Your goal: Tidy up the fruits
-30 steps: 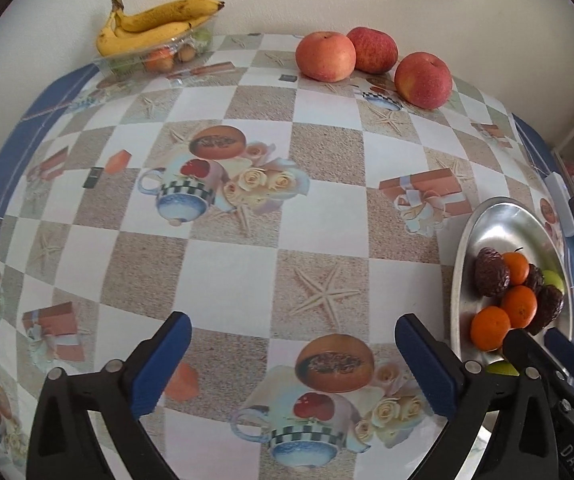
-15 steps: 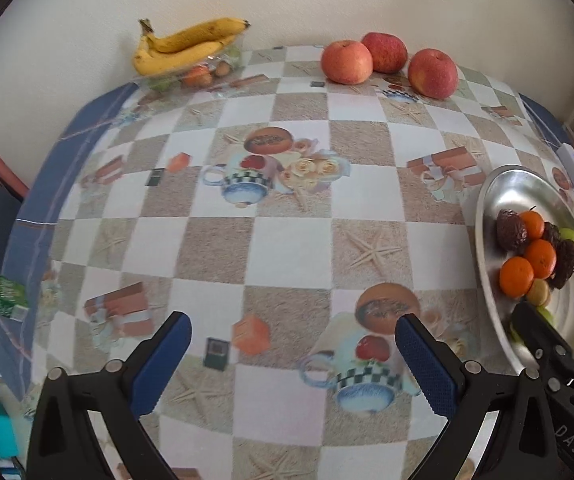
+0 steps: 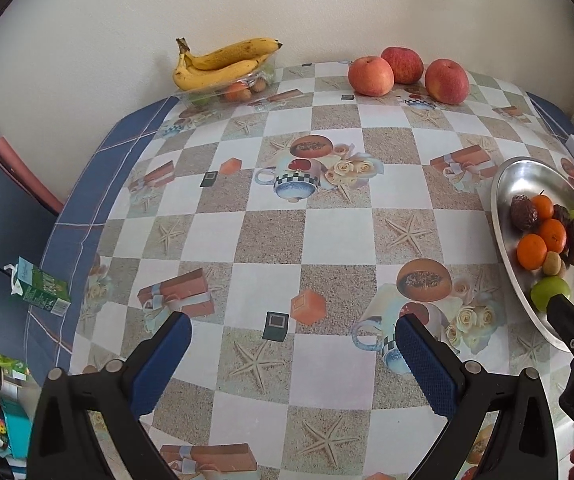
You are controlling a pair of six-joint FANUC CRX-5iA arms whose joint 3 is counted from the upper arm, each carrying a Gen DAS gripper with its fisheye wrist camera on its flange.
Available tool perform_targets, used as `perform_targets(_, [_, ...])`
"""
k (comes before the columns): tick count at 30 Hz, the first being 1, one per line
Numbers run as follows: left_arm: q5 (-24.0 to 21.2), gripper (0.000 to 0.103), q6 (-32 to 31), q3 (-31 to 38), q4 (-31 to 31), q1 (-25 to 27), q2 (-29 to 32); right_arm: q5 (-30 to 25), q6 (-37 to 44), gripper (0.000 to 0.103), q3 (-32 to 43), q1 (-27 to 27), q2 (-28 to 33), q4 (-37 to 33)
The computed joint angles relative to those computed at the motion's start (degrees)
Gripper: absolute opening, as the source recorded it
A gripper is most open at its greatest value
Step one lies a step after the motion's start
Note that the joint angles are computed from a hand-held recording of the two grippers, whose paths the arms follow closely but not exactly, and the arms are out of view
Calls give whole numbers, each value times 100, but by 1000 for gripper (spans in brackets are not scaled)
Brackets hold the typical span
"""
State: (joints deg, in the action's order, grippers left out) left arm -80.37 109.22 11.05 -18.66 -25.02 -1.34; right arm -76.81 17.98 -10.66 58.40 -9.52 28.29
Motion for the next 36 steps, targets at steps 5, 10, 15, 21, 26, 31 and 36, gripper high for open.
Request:
perform_targets(5, [-31, 103, 76, -35, 123, 118, -4, 16, -31, 95, -12, -10, -24, -31])
perform_targets(10, [-15, 103, 81, -78, 231, 192, -19, 36, -38, 95, -10, -29, -31, -78])
perform_targets(15, [-14, 103, 125, -80, 230, 206, -26, 43, 44, 95, 11, -56, -20, -139])
perform_targets(21, [4, 103, 131, -94, 259, 224, -34, 35, 82, 95, 40, -69, 8, -173])
perform_targets(26, [9, 103, 124, -100, 300, 252, -32, 28, 73, 95, 46, -64, 17, -169])
perform_targets(31, [24, 103, 78, -106, 327, 243, -37, 34, 74, 95, 34, -73, 13, -177])
perform_targets(36, [19, 103, 88, -112, 351, 262, -39, 21, 105, 95, 44, -82, 19, -198])
